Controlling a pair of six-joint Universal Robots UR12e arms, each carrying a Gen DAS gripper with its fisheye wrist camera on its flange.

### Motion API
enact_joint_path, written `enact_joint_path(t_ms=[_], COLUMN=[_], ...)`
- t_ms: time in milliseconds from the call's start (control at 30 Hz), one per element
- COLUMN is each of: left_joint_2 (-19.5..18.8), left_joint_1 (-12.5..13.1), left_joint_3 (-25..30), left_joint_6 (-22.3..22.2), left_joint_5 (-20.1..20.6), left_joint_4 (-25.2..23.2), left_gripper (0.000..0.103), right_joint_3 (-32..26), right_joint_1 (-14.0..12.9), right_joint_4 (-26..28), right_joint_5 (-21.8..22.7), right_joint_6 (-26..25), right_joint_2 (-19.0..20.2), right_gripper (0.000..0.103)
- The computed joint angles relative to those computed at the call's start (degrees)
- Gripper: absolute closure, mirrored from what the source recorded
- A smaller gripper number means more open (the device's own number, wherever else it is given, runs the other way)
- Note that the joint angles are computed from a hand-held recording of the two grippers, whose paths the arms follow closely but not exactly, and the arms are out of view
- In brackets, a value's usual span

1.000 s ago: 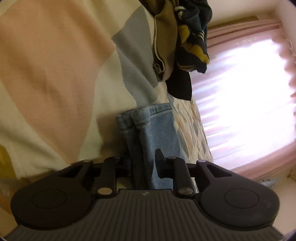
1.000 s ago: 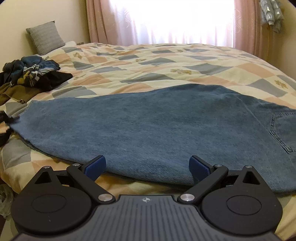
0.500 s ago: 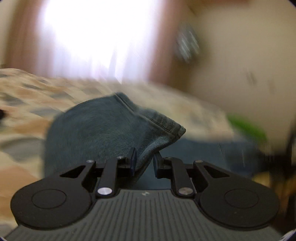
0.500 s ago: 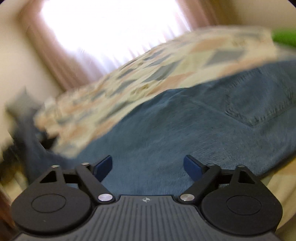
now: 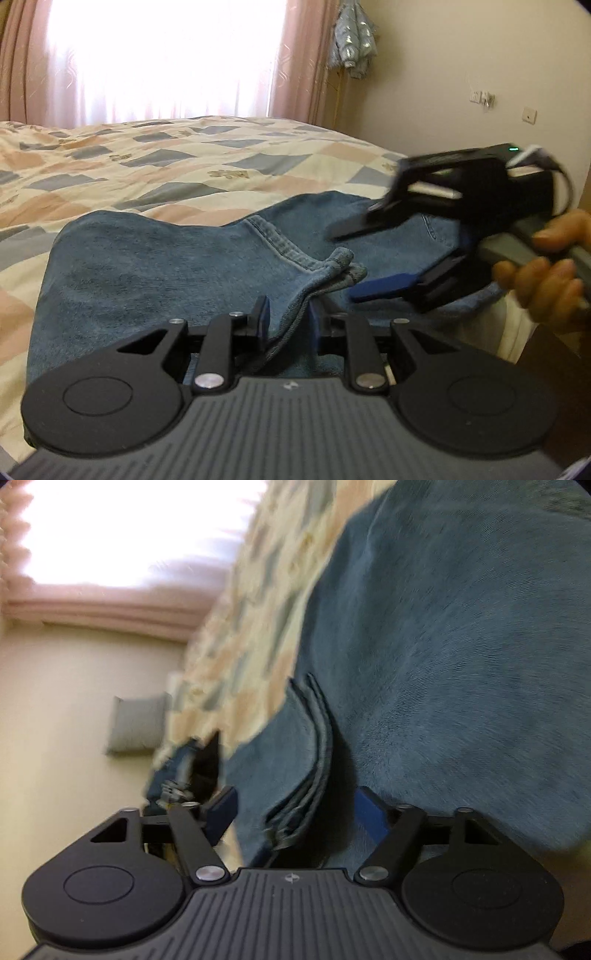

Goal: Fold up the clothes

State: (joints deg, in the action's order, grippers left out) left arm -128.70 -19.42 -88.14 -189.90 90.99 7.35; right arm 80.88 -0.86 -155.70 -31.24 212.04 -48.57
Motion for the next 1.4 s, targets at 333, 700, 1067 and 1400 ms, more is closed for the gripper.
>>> enact_joint_path(t_ms=[333,700,1067,1400], left_joint_2=[1.72,5.2,-3.16,-5.15], left_joint_1=[0.82,2.79,0.9,0.12], left_joint_3=[-2.33,-3.76,11.42,15.49], left_joint_6=[-4.38,-12.66,-6.86,-7.66], left_joint_5=[-1.24,0.52,-6.53,-4.76], left_joint_4=[0.57,5.68,-13.48,-15.97], left_gripper=[0.082,0.068,0.068,0.066], right_joint_3=[-8.15,-3.43,4.15,4.68], right_joint_1=[3.25,-0.99,-8.66,-10.86], right_joint_4=[13.22,-10.7,-6.47,-21.15], right_joint_5=[-1.82,-6.5,-22.56,-21.76], right_joint_6=[-6.34,-12.72,-10.92,-11.74], right_joint_2=[4.41,-1.37,-4.45,-5.14], right_gripper=[0.089,0.093,0.093,0.093])
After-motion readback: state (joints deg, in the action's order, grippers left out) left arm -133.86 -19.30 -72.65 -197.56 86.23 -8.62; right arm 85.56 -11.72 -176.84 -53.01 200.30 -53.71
